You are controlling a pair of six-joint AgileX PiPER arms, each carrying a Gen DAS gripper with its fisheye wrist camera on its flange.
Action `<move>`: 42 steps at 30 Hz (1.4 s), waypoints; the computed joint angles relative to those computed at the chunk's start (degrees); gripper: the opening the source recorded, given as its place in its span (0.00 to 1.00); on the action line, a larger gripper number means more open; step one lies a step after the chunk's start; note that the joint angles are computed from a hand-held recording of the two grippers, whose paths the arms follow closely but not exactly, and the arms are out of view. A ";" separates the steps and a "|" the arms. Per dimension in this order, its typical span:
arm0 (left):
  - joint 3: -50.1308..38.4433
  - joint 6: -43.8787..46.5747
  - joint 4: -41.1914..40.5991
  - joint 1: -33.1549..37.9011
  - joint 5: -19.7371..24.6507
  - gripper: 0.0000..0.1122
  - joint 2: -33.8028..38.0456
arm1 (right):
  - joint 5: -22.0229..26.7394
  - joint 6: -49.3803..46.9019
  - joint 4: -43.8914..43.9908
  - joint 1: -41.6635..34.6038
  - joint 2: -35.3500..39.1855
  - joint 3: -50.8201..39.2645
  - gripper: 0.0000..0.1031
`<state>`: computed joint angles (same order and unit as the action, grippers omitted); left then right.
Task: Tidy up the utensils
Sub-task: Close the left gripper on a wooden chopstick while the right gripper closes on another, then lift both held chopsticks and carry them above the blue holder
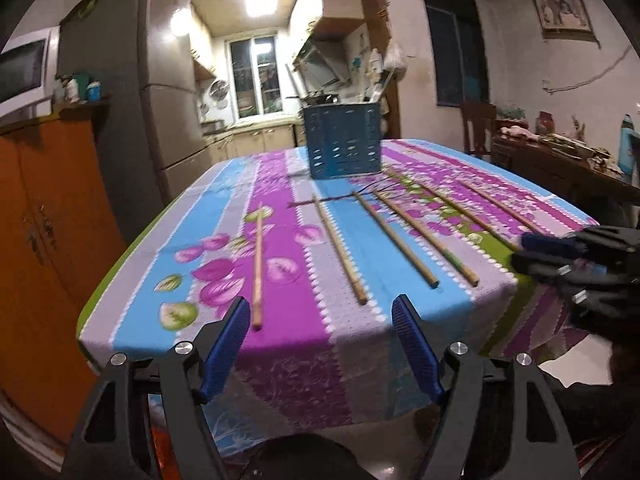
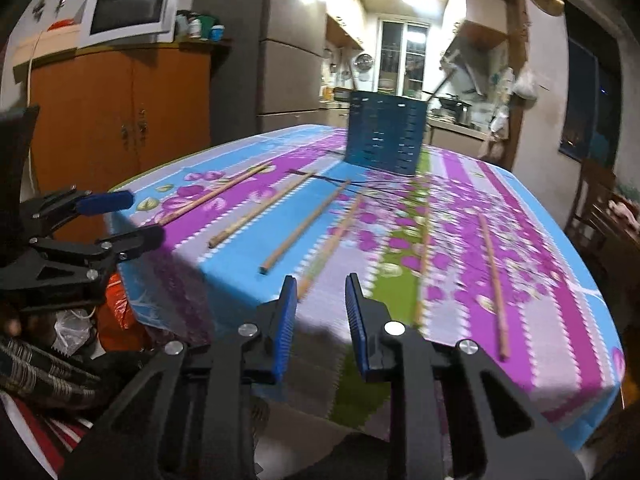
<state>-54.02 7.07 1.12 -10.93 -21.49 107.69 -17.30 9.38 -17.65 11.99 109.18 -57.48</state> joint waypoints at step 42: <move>-14.10 -11.01 10.55 0.55 2.14 0.07 13.12 | -1.94 13.75 -5.58 -1.92 4.62 -2.96 0.05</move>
